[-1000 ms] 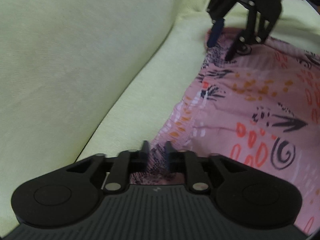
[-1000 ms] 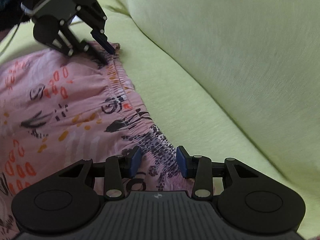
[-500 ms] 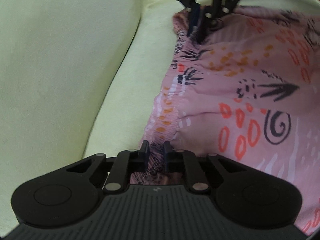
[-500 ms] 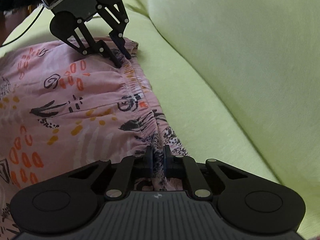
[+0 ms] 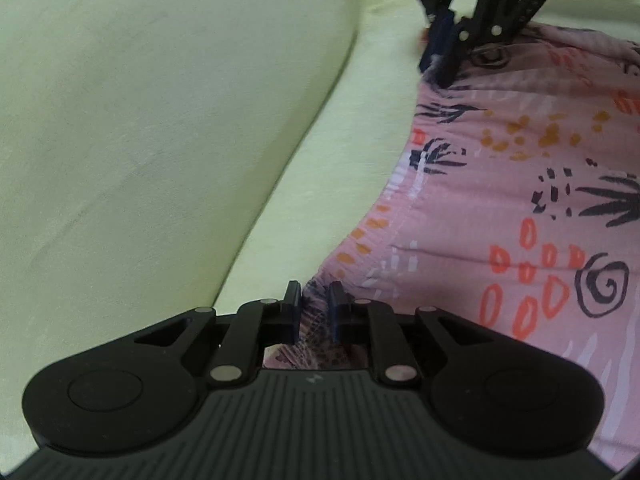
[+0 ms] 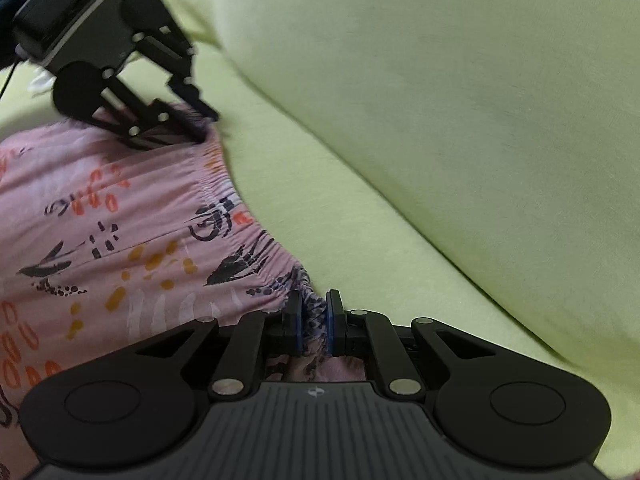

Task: Fold clothes
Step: 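Lay the shorts flat on the sofa with both grippers and release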

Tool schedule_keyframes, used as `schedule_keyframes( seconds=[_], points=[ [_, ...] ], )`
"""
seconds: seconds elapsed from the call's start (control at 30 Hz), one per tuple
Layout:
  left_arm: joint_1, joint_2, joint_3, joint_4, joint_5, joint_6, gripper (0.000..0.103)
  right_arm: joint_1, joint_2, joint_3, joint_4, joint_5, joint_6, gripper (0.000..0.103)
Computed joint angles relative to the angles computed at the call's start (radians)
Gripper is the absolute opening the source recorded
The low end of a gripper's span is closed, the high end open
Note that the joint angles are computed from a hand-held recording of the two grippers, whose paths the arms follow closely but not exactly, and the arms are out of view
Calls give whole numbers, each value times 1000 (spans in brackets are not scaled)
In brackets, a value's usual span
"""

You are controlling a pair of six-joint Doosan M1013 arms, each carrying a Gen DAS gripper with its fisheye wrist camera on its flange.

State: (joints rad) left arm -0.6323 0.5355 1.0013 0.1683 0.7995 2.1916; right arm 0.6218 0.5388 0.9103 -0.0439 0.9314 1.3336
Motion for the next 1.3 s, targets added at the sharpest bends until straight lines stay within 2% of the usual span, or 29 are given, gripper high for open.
schedule_keyframes(
  seconds=[0.03, 0.07, 0.1, 0.17, 0.2, 0.23, 0.27, 0.3, 0.37, 0.47, 0.6, 0.67, 0.77, 0.9, 0.97, 1.07, 1.17, 1.2, 1.23, 1.3],
  points=[
    [0, 0, -1, 2, 3, -15, 16, 3, 0, 2, -8, 2, 21, 11],
    [-3, 1, 1, 19, 8, -40, 17, 5, 1, 5, -16, 4, 41, 28],
    [-11, -4, 13, 56, -3, -72, 16, 12, 0, 8, -48, 4, 74, 37],
    [-26, -13, 35, 133, -20, -139, 19, 45, 4, -3, -225, 27, 179, 92],
    [-32, -13, 24, 148, 6, -175, 29, 61, 0, -3, -299, 39, 217, 97],
    [-33, -15, 14, 141, 32, -204, 43, 72, -16, 15, -346, 27, 243, 96],
    [-30, -27, 11, 125, 53, -235, 48, 81, -35, 30, -368, 21, 269, 96],
    [-25, -47, 20, 109, 59, -268, 52, 90, -57, 49, -384, 14, 309, 97],
    [-15, -104, 66, 94, 65, -375, 53, 113, -108, 100, -424, -3, 415, 100],
    [-3, -215, 174, 95, 59, -593, 45, 171, -186, 196, -495, -28, 709, 99],
    [-24, -407, 390, 164, 45, -877, 27, 262, -320, 392, -533, -208, 1100, 84],
    [-56, -491, 482, 201, 77, -955, 21, 322, -343, 434, -585, -225, 1213, 73],
    [-94, -570, 569, 176, 141, -1046, 22, 393, -342, 449, -568, -225, 1291, 68],
    [-74, -592, 626, 88, 118, -1270, 37, 424, -317, 428, -467, -216, 1351, 68],
    [-58, -591, 644, 59, 90, -1367, 37, 426, -310, 422, -436, -213, 1403, 68],
    [-26, -591, 675, -43, 21, -1418, 38, 415, -311, 438, -381, -242, 1504, 68],
    [-10, -597, 721, -68, -91, -1500, 29, 403, -309, 455, -318, -273, 1575, 68],
    [-8, -595, 719, -58, -82, -1523, 6, 400, -307, 460, -302, -286, 1595, 68],
    [-7, -593, 717, -50, -74, -1545, 0, 397, -303, 464, -295, -309, 1614, 67],
    [-1, -600, 725, -56, -91, -1541, 0, 397, -289, 462, -302, -341, 1671, 63]
  ],
)
